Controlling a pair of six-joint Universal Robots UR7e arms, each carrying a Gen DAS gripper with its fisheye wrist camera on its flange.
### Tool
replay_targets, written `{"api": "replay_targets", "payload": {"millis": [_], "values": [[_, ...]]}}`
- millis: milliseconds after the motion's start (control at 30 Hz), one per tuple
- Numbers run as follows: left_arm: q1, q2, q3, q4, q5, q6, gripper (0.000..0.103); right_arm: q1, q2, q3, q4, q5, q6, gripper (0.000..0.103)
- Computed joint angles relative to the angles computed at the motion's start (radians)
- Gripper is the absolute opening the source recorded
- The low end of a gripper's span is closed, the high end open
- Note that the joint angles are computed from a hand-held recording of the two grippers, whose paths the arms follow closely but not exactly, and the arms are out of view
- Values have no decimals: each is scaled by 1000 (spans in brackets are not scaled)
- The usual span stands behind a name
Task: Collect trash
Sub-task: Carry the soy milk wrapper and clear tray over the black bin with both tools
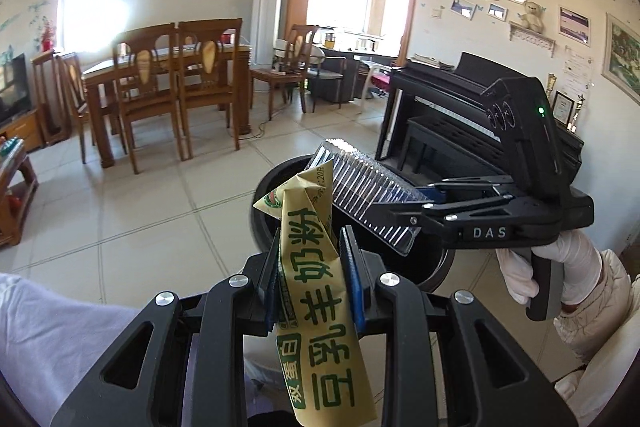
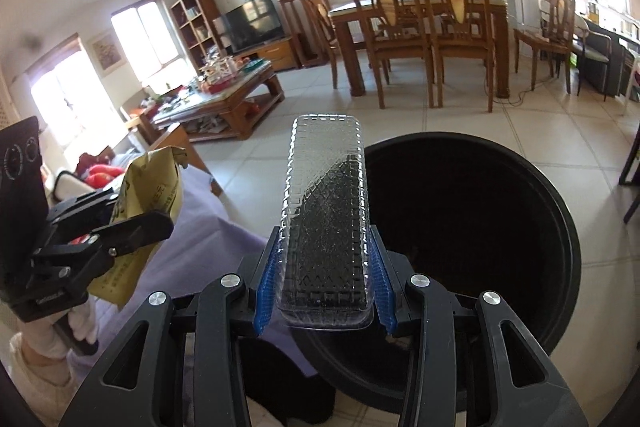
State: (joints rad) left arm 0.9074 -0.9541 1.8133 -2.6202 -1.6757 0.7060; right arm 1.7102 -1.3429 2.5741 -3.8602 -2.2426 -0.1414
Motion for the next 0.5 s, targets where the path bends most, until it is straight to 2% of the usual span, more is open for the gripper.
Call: {"api": "replay_targets", "payload": {"millis": [333, 500], "values": [[-25, 139, -82, 56, -49, -61, 27, -138, -78, 127, -84, 41, -12, 42], [-35, 204, -105, 51, -60, -121, 27, -218, -105, 163, -89, 94, -12, 42]]}}
